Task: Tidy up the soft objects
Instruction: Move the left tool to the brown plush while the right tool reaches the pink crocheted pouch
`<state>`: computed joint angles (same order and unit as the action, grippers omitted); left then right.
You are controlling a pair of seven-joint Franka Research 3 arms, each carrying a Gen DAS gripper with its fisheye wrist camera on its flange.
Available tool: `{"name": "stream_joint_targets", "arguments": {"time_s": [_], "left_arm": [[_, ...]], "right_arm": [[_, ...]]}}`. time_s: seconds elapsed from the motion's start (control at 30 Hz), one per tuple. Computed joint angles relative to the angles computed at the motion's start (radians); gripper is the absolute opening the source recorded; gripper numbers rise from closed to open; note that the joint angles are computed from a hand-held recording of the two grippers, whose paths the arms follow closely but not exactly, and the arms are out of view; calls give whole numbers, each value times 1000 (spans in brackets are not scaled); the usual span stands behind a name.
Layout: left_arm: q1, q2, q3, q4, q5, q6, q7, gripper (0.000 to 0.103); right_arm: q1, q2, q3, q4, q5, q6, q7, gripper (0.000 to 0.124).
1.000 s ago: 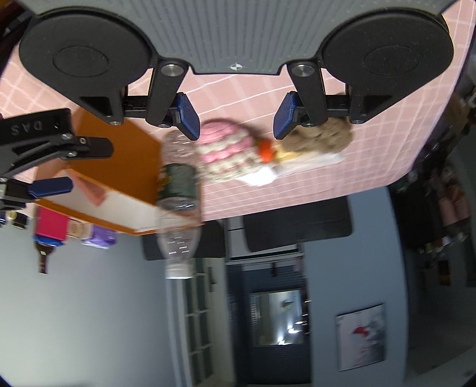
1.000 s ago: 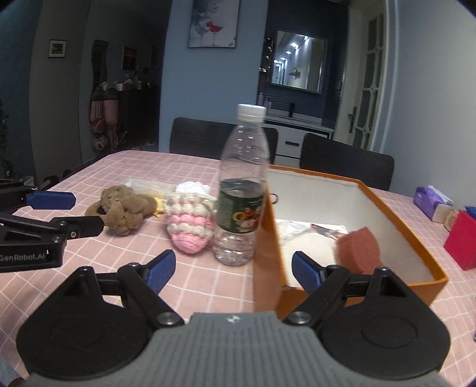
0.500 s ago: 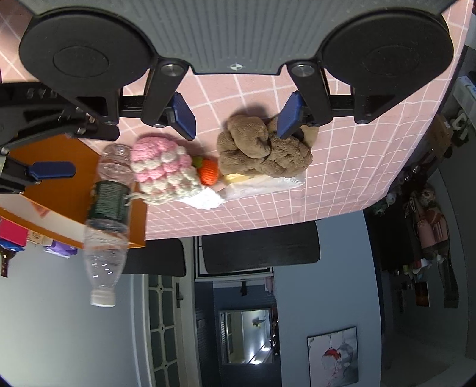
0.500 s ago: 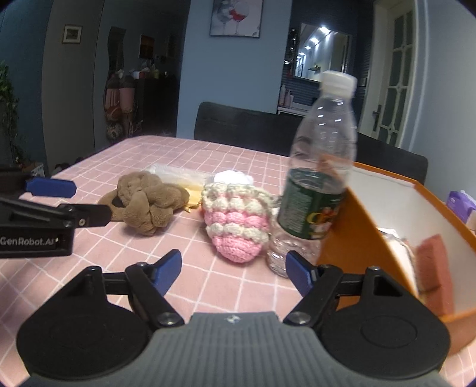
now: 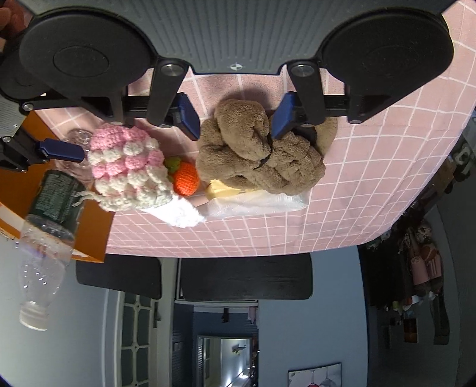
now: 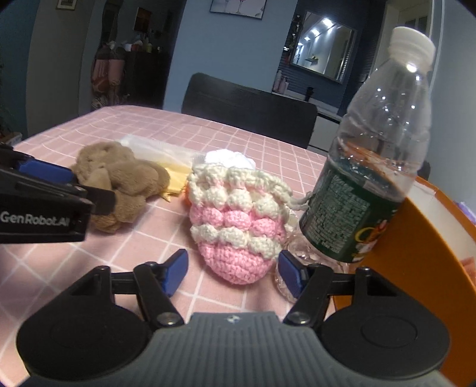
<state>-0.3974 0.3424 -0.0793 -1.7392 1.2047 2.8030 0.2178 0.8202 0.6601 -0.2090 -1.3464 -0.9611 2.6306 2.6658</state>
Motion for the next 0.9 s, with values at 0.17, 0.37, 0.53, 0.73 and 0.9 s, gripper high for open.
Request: {"name": "stream_joint_targets", "arguments": {"time_s": [0.17, 0.37, 0.53, 0.73, 0.9], "left_arm": [[3, -6, -2, -13, -12, -4, -16, 26], [3, -37, -5, -46, 2, -2, -42, 10], [24, -122, -31, -144, 15, 21, -59, 9], [81, -250, -96, -306, -111, 116, 61, 9], [103, -317, -132, -383, -212, 142, 148, 9]], "right_arm": [[6, 45, -4, 60, 24, -59, -11, 49], [14, 7, -11, 9, 11, -26, 1, 25], [5, -122, 16, -154, -27, 44, 62, 22], [-53, -285, 108, -357, -13, 102, 71, 22], [-76, -365, 157, -457, -51, 98, 153, 22]]}}
